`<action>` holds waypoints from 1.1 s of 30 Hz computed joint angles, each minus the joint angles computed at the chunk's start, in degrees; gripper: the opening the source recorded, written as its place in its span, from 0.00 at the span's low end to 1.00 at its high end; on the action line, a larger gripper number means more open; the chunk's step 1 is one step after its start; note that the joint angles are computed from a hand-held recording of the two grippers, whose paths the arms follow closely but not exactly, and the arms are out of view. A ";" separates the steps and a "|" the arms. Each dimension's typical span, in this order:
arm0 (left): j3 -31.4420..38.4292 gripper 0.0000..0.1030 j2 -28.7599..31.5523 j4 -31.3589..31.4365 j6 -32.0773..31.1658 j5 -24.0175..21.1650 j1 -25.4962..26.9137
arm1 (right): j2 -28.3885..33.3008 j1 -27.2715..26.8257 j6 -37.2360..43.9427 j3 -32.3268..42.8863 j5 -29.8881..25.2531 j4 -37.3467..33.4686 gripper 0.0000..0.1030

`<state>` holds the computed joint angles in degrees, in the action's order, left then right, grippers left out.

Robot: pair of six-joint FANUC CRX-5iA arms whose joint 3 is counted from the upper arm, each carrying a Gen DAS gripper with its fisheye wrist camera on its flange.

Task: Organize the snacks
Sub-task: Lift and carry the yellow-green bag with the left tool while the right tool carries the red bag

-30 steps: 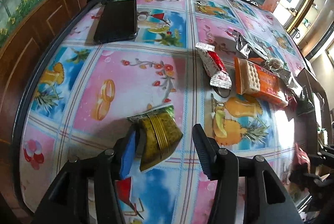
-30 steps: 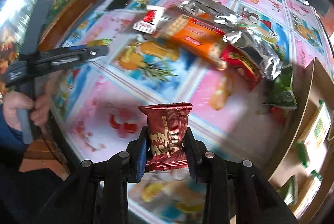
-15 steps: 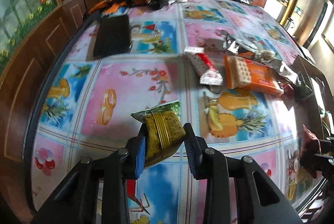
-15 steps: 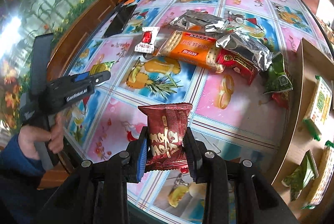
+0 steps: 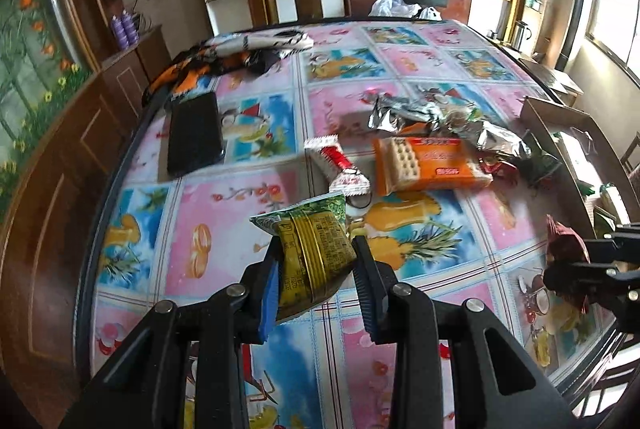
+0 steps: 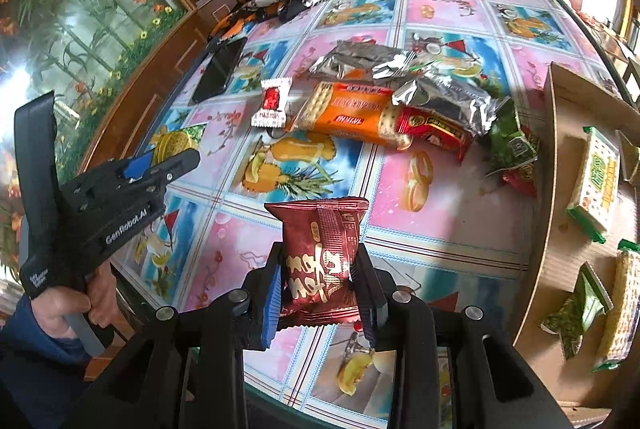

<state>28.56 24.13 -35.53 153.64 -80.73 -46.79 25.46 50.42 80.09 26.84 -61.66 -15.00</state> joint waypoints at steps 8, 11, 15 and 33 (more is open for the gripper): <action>2.38 0.31 0.84 -2.43 -1.53 -1.93 -1.71 | -1.07 0.23 -1.14 -0.96 1.46 0.76 0.34; 2.44 0.31 0.86 -2.63 -1.88 -2.02 -1.82 | -1.11 0.27 -1.21 -1.05 1.58 0.82 0.34; 2.57 0.31 0.95 -2.77 -2.23 -2.03 -1.83 | -1.05 0.22 -1.41 -0.91 1.42 0.83 0.34; 4.24 0.31 2.29 -2.31 -6.20 -0.33 -1.07 | -1.87 -0.13 -5.11 -3.01 3.61 2.25 0.34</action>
<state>32.80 26.41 -37.83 147.44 -81.06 -47.86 23.59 50.29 74.98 23.82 -58.05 -12.75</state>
